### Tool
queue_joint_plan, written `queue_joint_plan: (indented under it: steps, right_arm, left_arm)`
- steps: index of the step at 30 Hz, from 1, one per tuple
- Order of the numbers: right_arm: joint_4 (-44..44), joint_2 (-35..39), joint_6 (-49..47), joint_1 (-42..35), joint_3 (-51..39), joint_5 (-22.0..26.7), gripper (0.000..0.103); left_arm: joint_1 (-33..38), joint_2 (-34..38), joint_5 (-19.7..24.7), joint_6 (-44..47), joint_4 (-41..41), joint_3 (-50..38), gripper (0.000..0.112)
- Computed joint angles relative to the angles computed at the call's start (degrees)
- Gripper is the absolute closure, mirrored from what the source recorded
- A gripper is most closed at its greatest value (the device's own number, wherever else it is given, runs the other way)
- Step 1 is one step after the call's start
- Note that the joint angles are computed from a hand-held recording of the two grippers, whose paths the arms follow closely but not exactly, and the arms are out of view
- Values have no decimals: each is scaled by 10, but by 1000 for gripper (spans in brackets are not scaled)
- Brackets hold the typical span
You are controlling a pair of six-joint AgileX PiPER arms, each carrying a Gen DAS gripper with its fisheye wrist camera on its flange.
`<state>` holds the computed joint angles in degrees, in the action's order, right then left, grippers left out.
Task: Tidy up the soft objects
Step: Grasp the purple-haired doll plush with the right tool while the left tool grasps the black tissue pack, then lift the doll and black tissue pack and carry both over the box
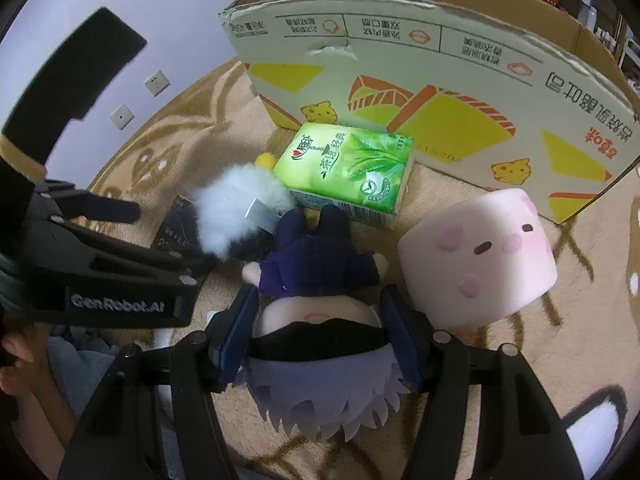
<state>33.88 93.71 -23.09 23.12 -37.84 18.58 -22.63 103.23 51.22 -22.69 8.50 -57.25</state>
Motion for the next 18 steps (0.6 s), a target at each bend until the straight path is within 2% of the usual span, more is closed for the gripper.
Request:
queue_joint_plan:
  steps: [8, 12, 18]
  right_arm:
    - [28, 9, -29, -3, 2, -7, 37]
    - [17, 1, -20, 1, 10, -16, 40]
    - [-37, -23, 35, 11, 23, -30, 43]
  left_arm:
    - [-10, 15, -16, 14, -22, -3, 48]
    - [-2, 12, -34, 24, -34, 8, 67]
    - [2, -9, -33, 21, -26, 10, 68]
